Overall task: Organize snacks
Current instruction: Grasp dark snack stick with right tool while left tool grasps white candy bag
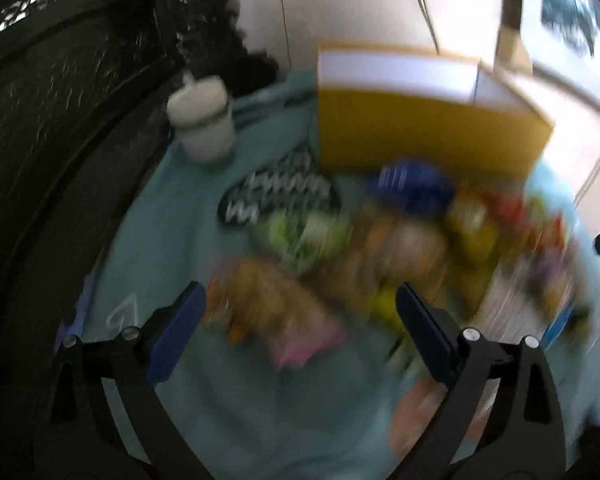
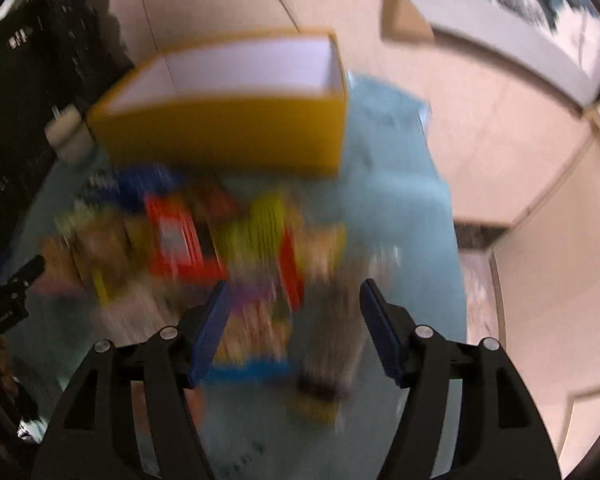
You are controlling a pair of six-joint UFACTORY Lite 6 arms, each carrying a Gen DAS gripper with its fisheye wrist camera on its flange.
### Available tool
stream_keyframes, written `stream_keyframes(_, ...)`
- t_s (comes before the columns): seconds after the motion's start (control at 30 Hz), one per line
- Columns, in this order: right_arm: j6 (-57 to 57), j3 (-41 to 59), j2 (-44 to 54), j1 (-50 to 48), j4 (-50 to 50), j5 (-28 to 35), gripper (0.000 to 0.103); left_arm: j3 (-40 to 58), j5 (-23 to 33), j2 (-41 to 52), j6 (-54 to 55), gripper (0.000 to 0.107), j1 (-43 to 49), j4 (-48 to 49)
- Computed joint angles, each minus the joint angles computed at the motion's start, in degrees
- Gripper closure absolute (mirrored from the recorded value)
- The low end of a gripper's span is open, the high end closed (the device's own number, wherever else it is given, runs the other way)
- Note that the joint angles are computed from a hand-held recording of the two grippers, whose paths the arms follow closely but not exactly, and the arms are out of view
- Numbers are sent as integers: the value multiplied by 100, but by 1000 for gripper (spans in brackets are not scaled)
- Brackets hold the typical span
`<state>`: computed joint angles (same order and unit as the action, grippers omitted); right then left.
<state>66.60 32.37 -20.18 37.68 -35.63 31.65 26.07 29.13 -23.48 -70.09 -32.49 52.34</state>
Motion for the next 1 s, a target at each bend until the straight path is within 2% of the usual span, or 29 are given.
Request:
stream_keyframes(0.13,1040,-493,-24,541,-480,260,36,-571,-559,-190,55,10,492,-66)
stream_keyframes(0.3,1304,-417,137,389,-814,420,36,-532,-770,48,-1090,10,213,1192)
stream_keyframes(0.4,1207,-444,80,203,-803,388,36,-321,-1160,124,-631,10,-3,627)
stream_keyframes(0.5,1024,-537,-41,-38,-790,274,35,-177,-1410,136,-705,10,-600,684)
stream_keyframes(0.57,881,-546,-12,-176,-738,179,35,-63,-1496,324,-1270,10,-1119,1413)
stream_keyframes(0.7,601,-424,261,-469,-672,-31,34,169,-1234,847,-2480,10,-1986,2900)
stream_keyframes(0.77,621,-304,584,-544,-800,-148,34,372,-1091,1397,-3063,10,-2170,3657)
stream_keyframes(0.83,806,-259,868,-574,-1096,-223,33,641,-978,2027,-3233,10,-2235,3991)
stream_keyframes(0.9,812,-41,1530,-684,-1179,-354,34,806,-869,2613,-3592,12,-2335,4485)
stream_keyframes(0.93,457,-51,1708,-867,-870,-686,45,831,-1014,2776,-3780,36,-2263,4832)
stream_keyframes(0.97,-60,-128,1804,-1021,-350,-1153,66,748,-1400,2765,-4208,59,-2203,5372)
stream_keyframes(1.0,-436,-229,1720,-1172,-69,-1381,71,667,-1546,2687,-4460,70,-2163,5673)
